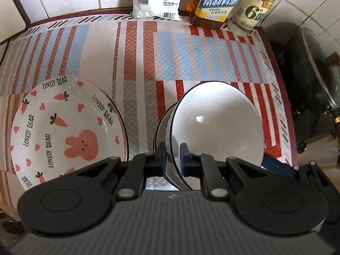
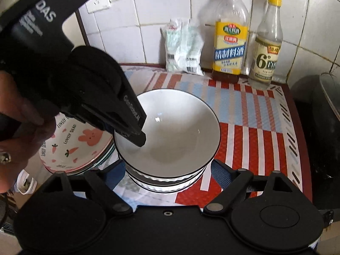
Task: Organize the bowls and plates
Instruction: 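Carry the white bowl with the left gripper over the nested bowls, then lower the bowl into the nested bowls and open the left gripper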
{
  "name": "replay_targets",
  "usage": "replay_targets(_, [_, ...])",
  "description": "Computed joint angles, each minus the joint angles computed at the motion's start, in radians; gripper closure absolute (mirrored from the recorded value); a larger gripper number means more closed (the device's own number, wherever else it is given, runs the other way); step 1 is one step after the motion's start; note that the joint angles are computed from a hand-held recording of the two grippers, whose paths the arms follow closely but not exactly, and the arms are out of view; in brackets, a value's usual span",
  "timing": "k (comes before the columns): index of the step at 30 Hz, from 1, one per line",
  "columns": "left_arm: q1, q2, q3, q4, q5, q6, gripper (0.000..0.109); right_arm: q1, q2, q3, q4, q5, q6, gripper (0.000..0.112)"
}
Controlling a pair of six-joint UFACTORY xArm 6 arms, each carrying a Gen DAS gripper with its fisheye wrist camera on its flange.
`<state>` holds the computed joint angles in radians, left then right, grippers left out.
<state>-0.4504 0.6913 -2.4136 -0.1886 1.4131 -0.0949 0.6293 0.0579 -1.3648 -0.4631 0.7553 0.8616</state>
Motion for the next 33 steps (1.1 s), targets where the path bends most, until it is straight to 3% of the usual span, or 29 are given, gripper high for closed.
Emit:
replay_targets(2, [0.005, -0.056, 0.087, -0.026, -0.052, -0.001, 0.091, 0.002, -0.019, 0.025, -0.030, -0.022, 0.015, 0.022])
replay_targets(6, [0.007, -0.203, 0.298, -0.035, -0.181, 0.030, 0.070, 0.008, -0.057, 0.076, -0.070, -0.066, 0.022, 0.022])
replay_targets(8, [0.002, -0.285, 0.417, -0.024, -0.270, 0.060, 0.071, 0.014, -0.076, 0.101, -0.097, -0.082, 0.019, 0.022])
replay_targets(13, [-0.019, -0.362, 0.549, 0.055, -0.391, 0.061, 0.097, 0.023, -0.105, 0.151, -0.145, -0.120, 0.009, 0.022])
replay_targets(22, [-0.003, -0.428, 0.702, 0.009, -0.516, 0.024, 0.099, 0.020, -0.146, 0.252, -0.271, -0.196, 0.152, 0.022])
replay_targets(26, [0.002, -0.499, 0.799, -0.055, -0.577, 0.005, 0.088, 0.025, -0.161, 0.287, -0.352, -0.221, 0.216, 0.022])
replay_targets(28, [0.004, -0.555, 0.874, -0.125, -0.625, 0.026, 0.074, 0.028, -0.173, 0.305, -0.391, -0.235, 0.232, 0.022])
replay_targets(33, [-0.006, -0.666, 1.032, -0.217, -0.739, 0.060, 0.067, 0.031, -0.194, 0.343, -0.477, -0.259, 0.299, 0.015])
